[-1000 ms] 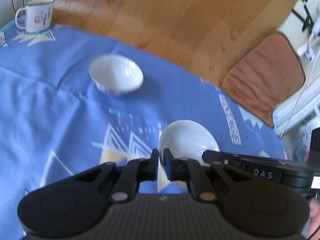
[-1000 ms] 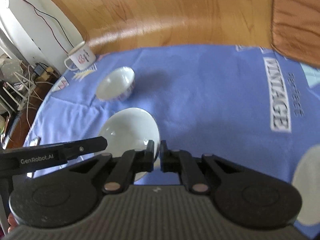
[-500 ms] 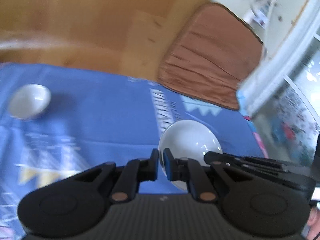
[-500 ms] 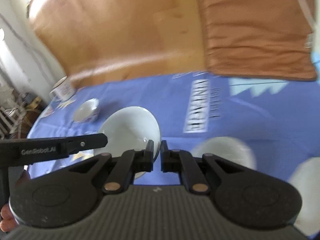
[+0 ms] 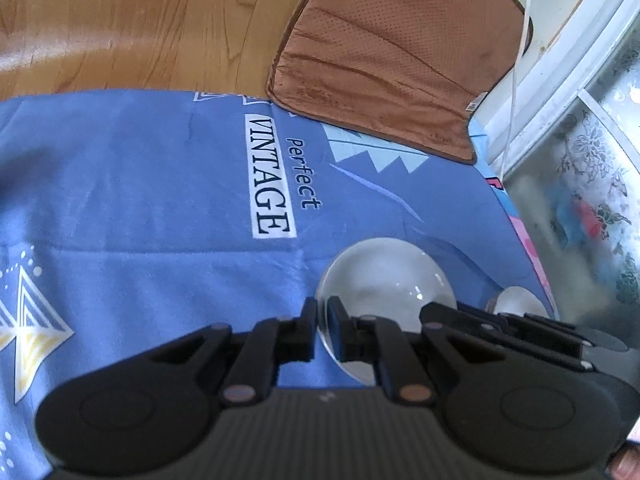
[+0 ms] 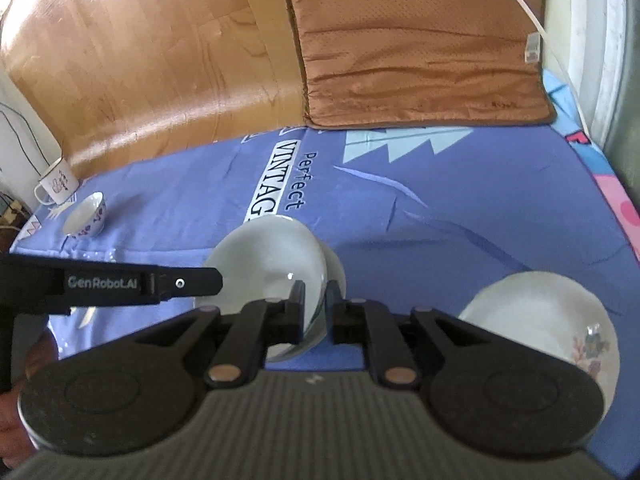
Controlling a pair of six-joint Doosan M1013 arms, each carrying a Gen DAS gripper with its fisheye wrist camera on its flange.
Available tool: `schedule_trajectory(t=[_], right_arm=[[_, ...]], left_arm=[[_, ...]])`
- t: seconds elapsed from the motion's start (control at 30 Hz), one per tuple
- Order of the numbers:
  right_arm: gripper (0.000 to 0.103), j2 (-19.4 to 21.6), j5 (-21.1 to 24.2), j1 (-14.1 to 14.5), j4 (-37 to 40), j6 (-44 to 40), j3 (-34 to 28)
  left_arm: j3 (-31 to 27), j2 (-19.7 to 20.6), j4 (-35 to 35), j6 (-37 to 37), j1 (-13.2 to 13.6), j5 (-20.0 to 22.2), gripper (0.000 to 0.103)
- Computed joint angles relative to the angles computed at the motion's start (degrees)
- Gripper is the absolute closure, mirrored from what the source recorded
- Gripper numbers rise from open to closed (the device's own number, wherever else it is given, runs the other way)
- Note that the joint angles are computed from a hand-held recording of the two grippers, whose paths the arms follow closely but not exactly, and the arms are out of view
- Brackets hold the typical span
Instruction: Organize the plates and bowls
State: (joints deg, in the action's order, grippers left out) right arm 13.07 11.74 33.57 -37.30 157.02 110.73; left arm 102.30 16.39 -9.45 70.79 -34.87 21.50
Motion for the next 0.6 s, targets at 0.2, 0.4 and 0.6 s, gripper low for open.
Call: schedule_trajectory(t=[0.2, 0.4, 0.6], right_arm=[[0.079, 0.17, 2.99, 1.16, -20.58, 17.26, 0.41], [0.072, -0.32, 5.54, 2.16, -31.76, 27.52, 0.35], [0.072, -0.4, 2.29, 3.48, -41.5, 35.87, -0.66]], left_arm=[[0.29, -0.09, -2.72, 2.78, 0.38, -0.55, 0.094], [1.96, -1.49, -9.94, 9.66, 1.46, -2.15, 0.094], [6.42, -4.54, -9.49, 11.21, 3.44, -5.58, 0.094]])
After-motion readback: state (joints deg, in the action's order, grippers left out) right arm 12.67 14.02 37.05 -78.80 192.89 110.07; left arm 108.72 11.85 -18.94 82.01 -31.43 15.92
